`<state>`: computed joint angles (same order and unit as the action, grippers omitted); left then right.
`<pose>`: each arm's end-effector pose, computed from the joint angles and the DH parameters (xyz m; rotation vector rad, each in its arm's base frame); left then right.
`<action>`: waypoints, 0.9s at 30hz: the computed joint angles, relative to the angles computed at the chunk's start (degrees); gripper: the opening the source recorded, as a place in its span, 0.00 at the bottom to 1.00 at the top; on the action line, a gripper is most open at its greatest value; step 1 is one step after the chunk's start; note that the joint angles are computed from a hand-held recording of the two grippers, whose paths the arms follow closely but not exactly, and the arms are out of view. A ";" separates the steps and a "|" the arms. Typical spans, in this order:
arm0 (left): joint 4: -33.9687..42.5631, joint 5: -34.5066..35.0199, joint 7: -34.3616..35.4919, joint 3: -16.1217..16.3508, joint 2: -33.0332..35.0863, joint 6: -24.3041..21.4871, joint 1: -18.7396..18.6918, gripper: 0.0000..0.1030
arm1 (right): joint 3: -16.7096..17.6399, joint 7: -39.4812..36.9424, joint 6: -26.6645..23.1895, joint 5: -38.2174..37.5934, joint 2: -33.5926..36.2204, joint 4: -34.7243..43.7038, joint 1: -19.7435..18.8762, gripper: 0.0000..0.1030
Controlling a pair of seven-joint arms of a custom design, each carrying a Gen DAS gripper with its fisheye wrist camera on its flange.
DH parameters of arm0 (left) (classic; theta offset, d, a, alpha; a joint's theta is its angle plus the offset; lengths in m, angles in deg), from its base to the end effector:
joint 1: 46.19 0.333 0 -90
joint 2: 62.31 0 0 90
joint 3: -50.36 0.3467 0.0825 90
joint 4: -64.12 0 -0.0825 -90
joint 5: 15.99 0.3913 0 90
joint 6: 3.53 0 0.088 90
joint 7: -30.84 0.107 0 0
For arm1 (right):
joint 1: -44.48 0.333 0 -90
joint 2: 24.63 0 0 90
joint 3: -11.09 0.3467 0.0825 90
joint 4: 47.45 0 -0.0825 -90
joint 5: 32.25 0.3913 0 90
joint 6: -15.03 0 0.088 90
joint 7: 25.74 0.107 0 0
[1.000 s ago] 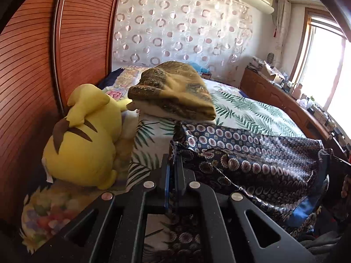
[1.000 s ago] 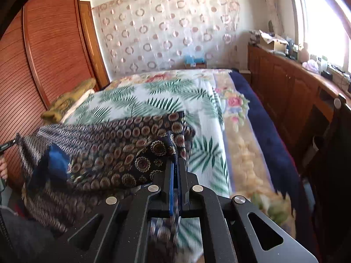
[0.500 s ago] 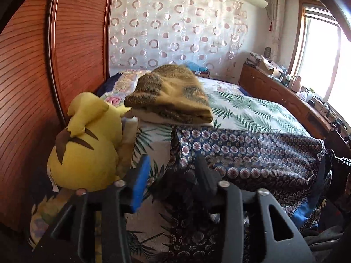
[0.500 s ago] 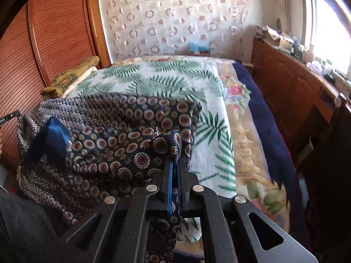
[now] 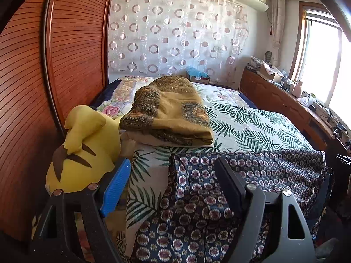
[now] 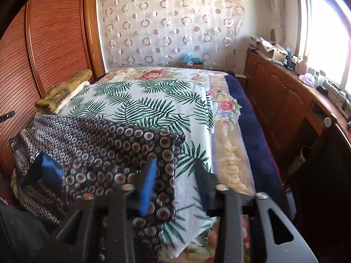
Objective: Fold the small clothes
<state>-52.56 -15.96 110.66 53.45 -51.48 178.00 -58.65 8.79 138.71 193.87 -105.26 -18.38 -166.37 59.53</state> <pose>0.6361 -0.1073 0.4937 -1.7078 1.6950 -0.9954 0.5576 0.2111 0.4683 -1.7712 1.4632 -0.7483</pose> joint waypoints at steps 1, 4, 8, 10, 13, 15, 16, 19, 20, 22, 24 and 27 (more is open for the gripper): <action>1.24 1.63 -1.21 2.14 0.69 -0.70 -1.93 0.77 | 0.08 -0.26 -0.05 0.29 1.04 0.98 0.05 0.46; 4.34 3.49 -1.69 2.47 2.25 -2.53 -2.17 0.77 | 0.81 -6.50 0.51 6.76 4.03 3.14 -0.30 0.48; 9.13 3.85 -0.08 0.17 4.91 -5.75 -0.20 0.77 | 2.47 -16.13 0.71 16.50 7.80 6.09 -0.90 0.50; 11.31 3.81 0.62 -0.72 6.23 -7.75 0.72 0.77 | 4.54 -21.55 0.33 21.92 9.39 7.13 -2.35 0.52; 14.52 3.36 1.77 -2.18 8.63 -10.75 2.16 0.77 | 6.26 -27.58 -1.73 28.01 11.80 9.25 -3.17 0.53; 17.05 4.09 1.71 -1.70 10.93 -13.73 2.02 0.77 | 7.21 -31.12 -3.26 31.80 13.21 10.52 -3.70 0.53; 17.92 4.77 0.69 -0.97 11.77 -15.12 1.54 0.77 | 7.60 -32.68 -4.07 33.62 13.87 11.16 -3.91 0.54; 18.90 2.80 1.94 -3.43 13.54 -17.46 3.86 0.77 | 10.65 -38.70 -5.21 40.37 15.43 12.53 -6.34 0.55; 18.96 2.38 2.16 -3.79 13.89 -17.95 4.19 0.77 | 11.45 -40.27 -5.70 42.28 16.00 13.07 -6.80 0.55; 18.93 0.74 3.06 -5.05 14.42 -18.73 5.29 0.77 | 11.68 -42.73 -5.28 44.46 16.52 13.42 -6.89 0.59; 18.78 -1.02 4.09 -6.16 14.74 -18.91 6.24 0.77 | 10.99 -44.33 -5.47 45.91 16.77 13.93 -6.15 0.60; 18.72 -0.99 3.90 -5.51 14.97 -19.36 5.60 0.77 | 9.84 -46.46 -5.99 48.03 16.85 14.32 -4.86 0.60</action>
<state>-33.84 -16.95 114.56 47.95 -36.51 158.65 -53.06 18.62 92.25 187.88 -57.23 -1.53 -152.05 54.67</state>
